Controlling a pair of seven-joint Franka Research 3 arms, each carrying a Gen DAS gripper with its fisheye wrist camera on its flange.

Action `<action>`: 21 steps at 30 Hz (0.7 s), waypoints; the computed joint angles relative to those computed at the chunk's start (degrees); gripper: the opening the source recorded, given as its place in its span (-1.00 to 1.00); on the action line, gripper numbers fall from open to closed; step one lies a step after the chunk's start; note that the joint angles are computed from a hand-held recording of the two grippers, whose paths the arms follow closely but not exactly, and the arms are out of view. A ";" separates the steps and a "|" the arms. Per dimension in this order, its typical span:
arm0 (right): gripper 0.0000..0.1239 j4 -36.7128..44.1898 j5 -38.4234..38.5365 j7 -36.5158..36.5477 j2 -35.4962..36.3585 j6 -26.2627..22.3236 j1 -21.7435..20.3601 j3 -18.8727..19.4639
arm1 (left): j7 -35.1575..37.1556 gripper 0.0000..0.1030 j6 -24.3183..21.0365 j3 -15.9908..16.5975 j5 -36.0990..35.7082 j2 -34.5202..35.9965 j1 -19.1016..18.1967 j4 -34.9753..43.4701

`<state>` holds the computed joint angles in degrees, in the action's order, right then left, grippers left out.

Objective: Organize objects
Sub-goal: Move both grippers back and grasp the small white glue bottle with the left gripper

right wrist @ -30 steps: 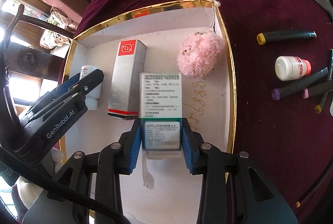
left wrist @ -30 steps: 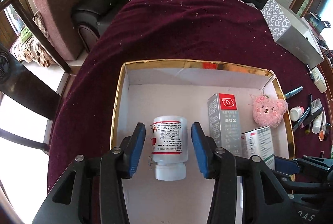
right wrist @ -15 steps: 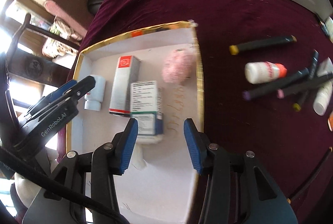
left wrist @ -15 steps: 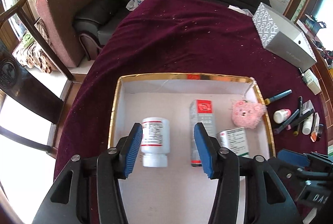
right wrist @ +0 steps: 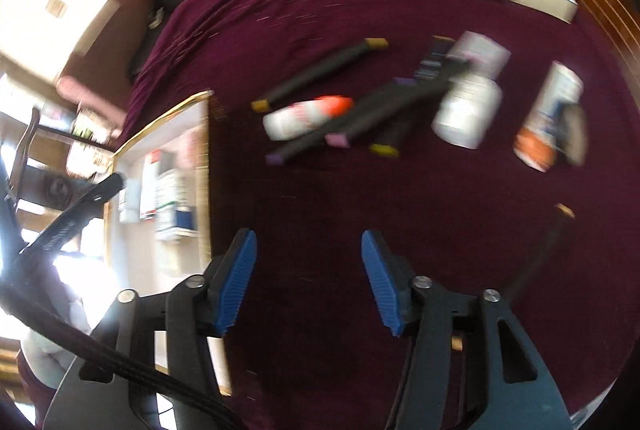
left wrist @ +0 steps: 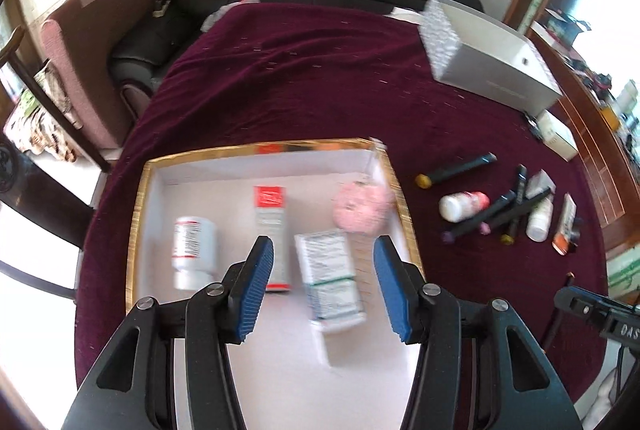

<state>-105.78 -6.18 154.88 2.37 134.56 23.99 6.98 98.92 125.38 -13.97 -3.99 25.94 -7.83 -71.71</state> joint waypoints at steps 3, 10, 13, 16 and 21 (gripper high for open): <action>-0.08 -8.72 1.19 2.75 -6.36 1.92 -1.18 -0.30 | 1.44 -0.10 0.44 -1.07 0.10 -1.69 -1.14 -2.84; -0.08 -20.52 4.70 5.65 -15.32 5.10 -4.62 1.86 | 6.65 -0.10 5.13 -2.74 3.81 -1.77 -6.54 -6.08; -0.08 -22.62 5.66 5.23 -17.05 5.67 -5.52 2.64 | 9.61 -0.10 5.98 -3.16 6.91 1.72 -9.55 -2.96; -0.08 -24.33 6.58 4.98 -18.54 5.68 -6.05 3.28 | 10.59 -0.10 7.65 -2.10 11.26 5.07 -12.94 -0.21; -0.08 -28.39 8.38 4.99 -21.82 5.77 -6.89 3.77 | 9.51 0.02 5.28 0.45 18.04 11.90 -17.98 8.00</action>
<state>-134.17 2.19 159.87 -19.45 140.33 17.10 10.75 108.43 130.65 -13.52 14.05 37.84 -25.82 -63.71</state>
